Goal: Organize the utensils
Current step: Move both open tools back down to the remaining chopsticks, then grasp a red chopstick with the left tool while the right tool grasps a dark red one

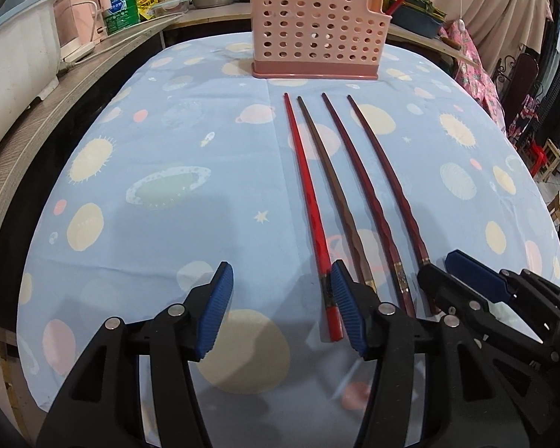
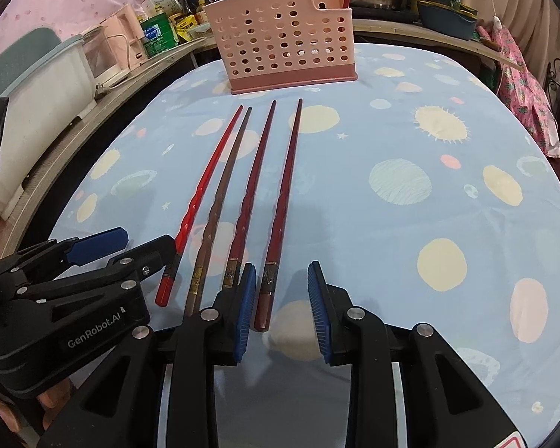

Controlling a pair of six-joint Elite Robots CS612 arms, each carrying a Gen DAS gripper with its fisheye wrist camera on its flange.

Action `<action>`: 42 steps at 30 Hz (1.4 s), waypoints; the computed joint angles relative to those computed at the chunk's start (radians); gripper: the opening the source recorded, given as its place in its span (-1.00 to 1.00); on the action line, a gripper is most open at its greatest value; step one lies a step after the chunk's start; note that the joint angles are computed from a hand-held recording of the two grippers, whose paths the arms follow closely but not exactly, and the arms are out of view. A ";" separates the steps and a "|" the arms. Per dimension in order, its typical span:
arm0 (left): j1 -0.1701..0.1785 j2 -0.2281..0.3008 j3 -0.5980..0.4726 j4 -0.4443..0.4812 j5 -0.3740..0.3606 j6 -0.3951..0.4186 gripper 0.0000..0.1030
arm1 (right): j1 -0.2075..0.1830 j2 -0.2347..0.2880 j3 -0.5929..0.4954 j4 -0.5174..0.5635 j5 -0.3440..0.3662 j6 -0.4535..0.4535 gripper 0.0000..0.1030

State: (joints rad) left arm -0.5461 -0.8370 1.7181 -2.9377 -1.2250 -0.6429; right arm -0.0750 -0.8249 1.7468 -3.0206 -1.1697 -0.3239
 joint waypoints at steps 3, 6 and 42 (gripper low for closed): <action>-0.003 0.001 -0.001 0.006 -0.001 0.004 0.01 | 0.004 0.000 0.003 -0.010 -0.017 -0.013 -0.44; -0.002 0.003 -0.003 0.015 -0.010 0.000 0.01 | 0.007 0.000 0.005 -0.019 -0.029 -0.017 -0.48; -0.005 -0.032 0.023 -0.043 -0.003 0.004 -0.86 | -0.025 -0.027 0.026 -0.060 0.016 0.045 -0.86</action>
State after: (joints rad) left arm -0.5511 -0.8689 1.7415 -2.9802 -1.2283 -0.6386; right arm -0.1002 -0.8523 1.7730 -3.0806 -1.1537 -0.2786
